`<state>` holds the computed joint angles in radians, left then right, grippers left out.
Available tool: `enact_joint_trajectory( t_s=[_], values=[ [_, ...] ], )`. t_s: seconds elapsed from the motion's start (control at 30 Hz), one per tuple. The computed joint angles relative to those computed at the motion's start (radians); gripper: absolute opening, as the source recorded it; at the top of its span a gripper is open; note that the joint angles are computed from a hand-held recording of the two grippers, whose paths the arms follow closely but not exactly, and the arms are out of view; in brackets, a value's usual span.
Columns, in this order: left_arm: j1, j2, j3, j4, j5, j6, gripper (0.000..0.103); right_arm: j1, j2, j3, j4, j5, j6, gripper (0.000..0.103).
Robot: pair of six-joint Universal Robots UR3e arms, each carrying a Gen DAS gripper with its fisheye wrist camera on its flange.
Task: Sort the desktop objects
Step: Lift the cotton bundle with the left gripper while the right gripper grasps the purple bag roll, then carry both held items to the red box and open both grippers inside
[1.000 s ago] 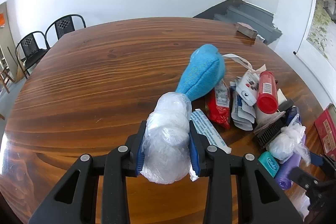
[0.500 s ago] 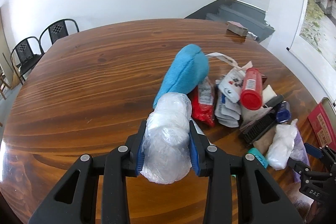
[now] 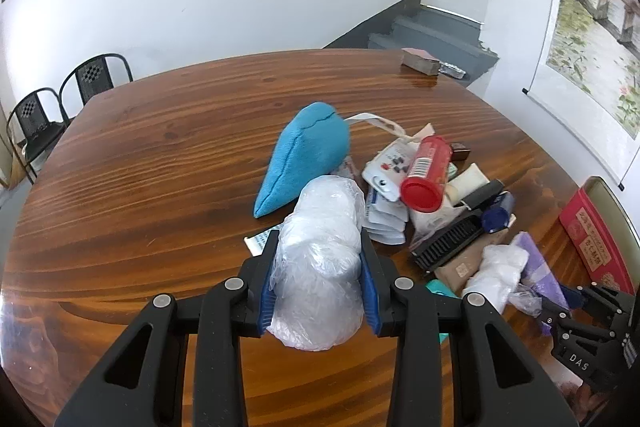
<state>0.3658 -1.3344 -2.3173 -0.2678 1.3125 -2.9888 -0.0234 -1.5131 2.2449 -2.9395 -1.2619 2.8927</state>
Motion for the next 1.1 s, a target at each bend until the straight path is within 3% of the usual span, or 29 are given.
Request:
enact_joint_trajectory(
  t_s=[0.23,0.77,0.9,1.1],
  values=[
    [-0.048,0.017,0.006,-0.009,0.006,-0.008,0.038,-0.122,-0.136,0.091,0.045,0.174,-0.01,0.035],
    [-0.2,0.065,0.024,-0.019,0.045,-0.035,0.038,-0.324,-0.452,0.198,0.215,0.349,-0.077,0.034],
    [-0.266,0.03,0.06,-0.012,0.072,-0.071,0.038,-0.429,-0.573,0.224,0.337,0.416,-0.141,0.035],
    [-0.396,-0.057,0.147,0.005,0.122,-0.135,0.038,-0.666,-0.817,0.226,0.68,0.553,-0.312,0.034]
  ],
)
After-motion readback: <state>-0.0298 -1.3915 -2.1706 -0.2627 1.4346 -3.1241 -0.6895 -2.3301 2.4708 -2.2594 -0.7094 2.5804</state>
